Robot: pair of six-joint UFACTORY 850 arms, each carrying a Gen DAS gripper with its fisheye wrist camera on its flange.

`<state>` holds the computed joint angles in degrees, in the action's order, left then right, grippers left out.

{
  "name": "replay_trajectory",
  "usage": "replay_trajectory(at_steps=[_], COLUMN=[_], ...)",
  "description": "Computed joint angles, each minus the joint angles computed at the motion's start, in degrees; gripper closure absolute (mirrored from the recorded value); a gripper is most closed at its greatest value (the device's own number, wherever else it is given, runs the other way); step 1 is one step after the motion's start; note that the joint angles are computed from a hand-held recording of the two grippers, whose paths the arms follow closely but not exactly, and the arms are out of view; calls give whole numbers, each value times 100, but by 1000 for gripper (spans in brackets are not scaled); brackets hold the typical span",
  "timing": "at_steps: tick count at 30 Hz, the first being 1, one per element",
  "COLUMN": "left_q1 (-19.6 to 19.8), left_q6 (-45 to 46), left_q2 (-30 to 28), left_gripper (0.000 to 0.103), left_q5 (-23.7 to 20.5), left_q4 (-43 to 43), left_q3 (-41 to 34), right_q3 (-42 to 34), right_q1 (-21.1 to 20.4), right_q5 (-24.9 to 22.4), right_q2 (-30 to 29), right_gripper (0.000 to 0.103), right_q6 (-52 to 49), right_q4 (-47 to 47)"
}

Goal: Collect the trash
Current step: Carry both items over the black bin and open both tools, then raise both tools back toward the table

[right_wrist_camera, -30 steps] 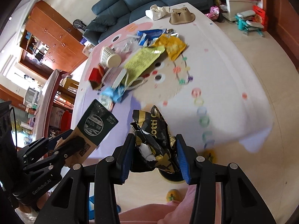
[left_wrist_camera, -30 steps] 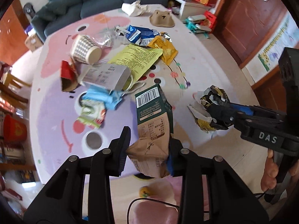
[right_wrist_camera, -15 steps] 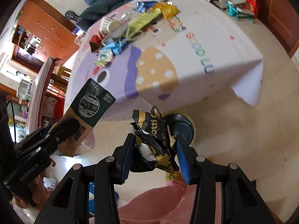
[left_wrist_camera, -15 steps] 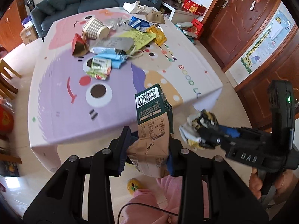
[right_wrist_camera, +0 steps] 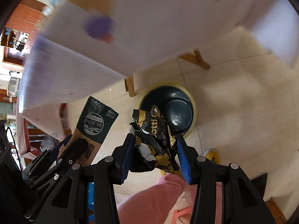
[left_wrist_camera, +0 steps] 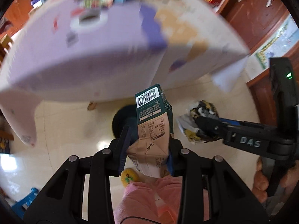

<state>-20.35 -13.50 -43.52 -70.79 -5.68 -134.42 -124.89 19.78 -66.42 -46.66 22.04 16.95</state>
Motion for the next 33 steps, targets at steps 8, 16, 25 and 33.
replay_trajectory(at_steps=[8,16,25,33], left_q1=[-100,-141,-65,-55], left_q6=[-408,-559,-676,-691], left_q2=[144,-387,-720,-442], left_gripper=[72,72,21,20], left_q5=[1336,1902,1776,1489], left_q4=[348,531,847,790], left_q3=[1789,1754,1410,1479], right_q3=[671,555,383,-85], right_q1=[-54,-9,-7,-5], right_q5=[933,1422,1301,579], right_q2=[-367,-788,-782,-541], right_gripper=[56,40,23,23], right_q6=[-517,-880,-725,-472], right_q4=[197,348,210,-75])
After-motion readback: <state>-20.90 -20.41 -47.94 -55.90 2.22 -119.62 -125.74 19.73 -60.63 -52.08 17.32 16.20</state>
